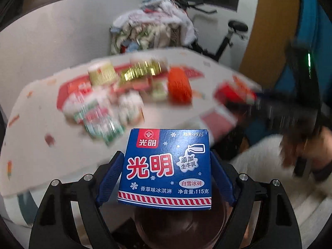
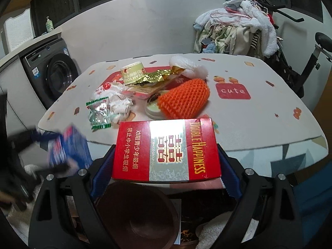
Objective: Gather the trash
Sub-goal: 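Lower the blue box into the brown bin with the left tool while the right carries the red box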
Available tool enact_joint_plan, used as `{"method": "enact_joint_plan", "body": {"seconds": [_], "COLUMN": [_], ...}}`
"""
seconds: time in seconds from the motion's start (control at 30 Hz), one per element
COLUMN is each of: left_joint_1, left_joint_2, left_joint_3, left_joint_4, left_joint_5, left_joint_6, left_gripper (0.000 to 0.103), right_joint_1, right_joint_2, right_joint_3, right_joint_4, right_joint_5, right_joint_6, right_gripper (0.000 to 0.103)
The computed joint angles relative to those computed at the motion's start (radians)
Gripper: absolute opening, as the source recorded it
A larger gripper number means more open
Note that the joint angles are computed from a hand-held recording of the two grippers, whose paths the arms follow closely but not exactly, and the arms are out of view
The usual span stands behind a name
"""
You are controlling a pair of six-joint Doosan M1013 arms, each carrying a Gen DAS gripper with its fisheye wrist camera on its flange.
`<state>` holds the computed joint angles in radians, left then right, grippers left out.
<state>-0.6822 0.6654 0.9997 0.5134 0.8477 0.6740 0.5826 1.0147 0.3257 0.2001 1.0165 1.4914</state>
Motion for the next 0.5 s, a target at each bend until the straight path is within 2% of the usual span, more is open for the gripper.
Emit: {"method": "enact_joint_plan", "body": {"seconds": [0.17,0.3,0.5], "left_joint_1": [-0.017,-0.016,-0.003], "left_joint_2": [0.025,0.049,0.058], "left_joint_3": [0.033,0.020,0.021], "left_joint_4": [-0.054,-0.093,-0.160], "left_joint_5": [0.011,0.025,0.006], "left_joint_6": [0.033,0.115,0.140], "left_gripper": [0.080,0.080,0.081], "right_joint_1": [-0.002,-0.002,0.002], "right_joint_2": [-0.047,-0.051,-0.049], "right_joint_3": [0.102,0.116,0.128], "right_joint_4": [-0.008,-0.015,-0.018], "right_joint_5": [-0.039,-0.033,-0.031], "right_joint_6": [0.007,0.013,0.006], "right_gripper": [0.088,0.088,0.088]}}
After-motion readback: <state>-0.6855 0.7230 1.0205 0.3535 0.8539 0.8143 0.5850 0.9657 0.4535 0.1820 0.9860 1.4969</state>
